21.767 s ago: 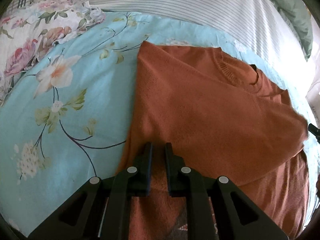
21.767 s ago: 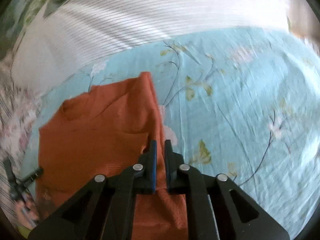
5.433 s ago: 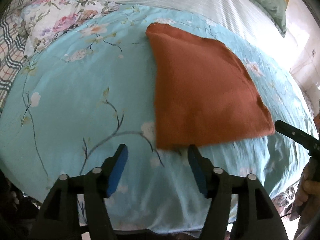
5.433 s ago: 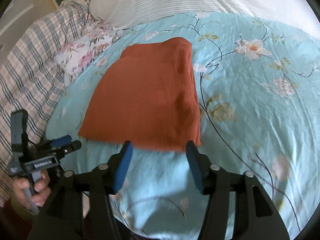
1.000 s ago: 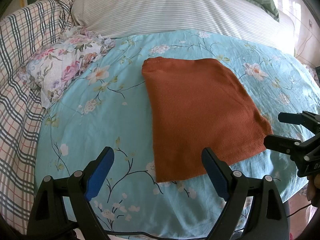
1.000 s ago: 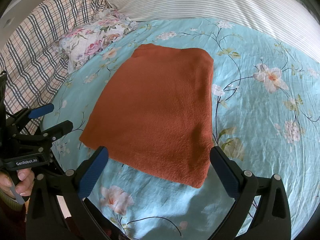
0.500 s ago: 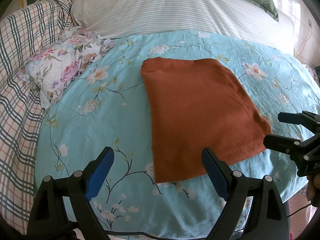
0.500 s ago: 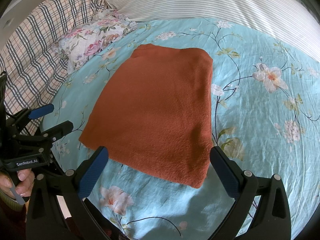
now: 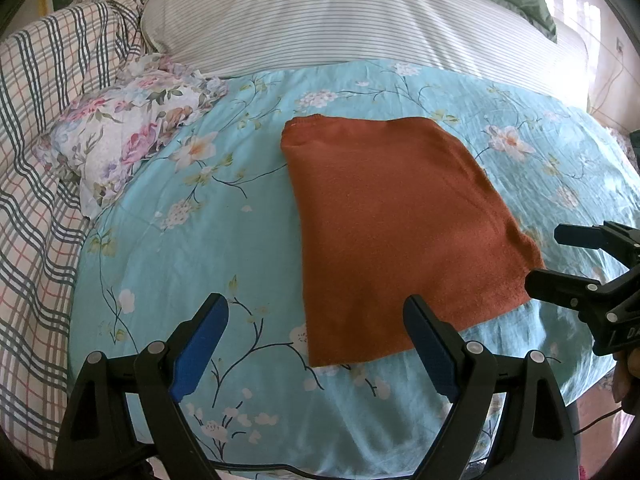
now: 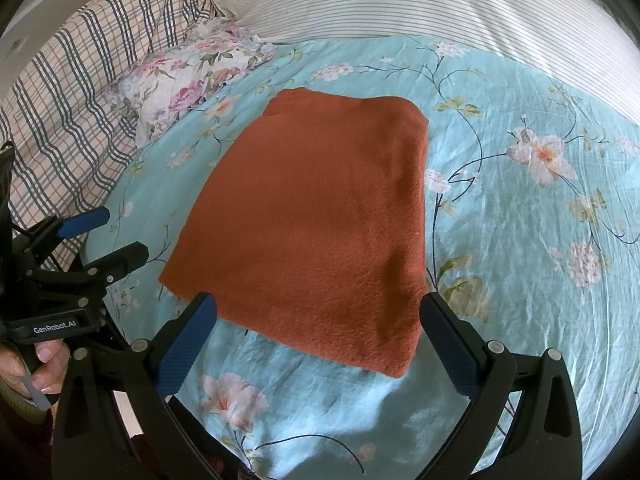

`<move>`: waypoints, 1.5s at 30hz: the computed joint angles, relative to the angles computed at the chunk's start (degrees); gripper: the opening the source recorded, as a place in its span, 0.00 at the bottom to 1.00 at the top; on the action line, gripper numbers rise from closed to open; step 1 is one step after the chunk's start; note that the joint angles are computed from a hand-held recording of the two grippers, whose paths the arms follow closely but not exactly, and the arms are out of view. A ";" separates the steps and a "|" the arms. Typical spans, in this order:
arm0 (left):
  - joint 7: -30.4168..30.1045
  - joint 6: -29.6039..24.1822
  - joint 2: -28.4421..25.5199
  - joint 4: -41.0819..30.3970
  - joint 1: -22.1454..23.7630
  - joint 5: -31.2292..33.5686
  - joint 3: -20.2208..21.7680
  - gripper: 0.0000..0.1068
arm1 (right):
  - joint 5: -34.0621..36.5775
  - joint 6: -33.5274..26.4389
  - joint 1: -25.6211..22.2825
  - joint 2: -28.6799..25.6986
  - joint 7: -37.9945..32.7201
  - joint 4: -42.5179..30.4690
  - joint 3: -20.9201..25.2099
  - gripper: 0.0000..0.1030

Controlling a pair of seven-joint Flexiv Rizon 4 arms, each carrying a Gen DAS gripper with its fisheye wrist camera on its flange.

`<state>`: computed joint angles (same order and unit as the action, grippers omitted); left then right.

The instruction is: Fold small clothes

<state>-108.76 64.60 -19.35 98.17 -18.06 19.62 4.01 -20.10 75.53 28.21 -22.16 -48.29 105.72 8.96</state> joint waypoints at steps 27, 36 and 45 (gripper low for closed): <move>-0.02 -0.21 -0.29 -0.53 -0.09 0.19 -0.27 0.84 | 0.31 -0.12 -0.04 0.04 -0.50 -0.08 -0.05 0.98; 0.64 -0.07 -0.36 -0.52 -0.04 -0.18 -0.25 0.84 | 0.56 -0.29 -0.48 -0.30 -0.77 -0.67 0.06 0.98; 1.94 -0.19 -0.97 -1.15 0.11 -1.11 -0.37 0.84 | 1.45 -0.47 -0.98 -0.51 -1.87 -1.13 0.32 0.98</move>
<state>-106.81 64.41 -20.32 97.01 -17.95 18.52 3.64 -18.65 75.07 27.24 -22.67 -50.16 104.59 9.28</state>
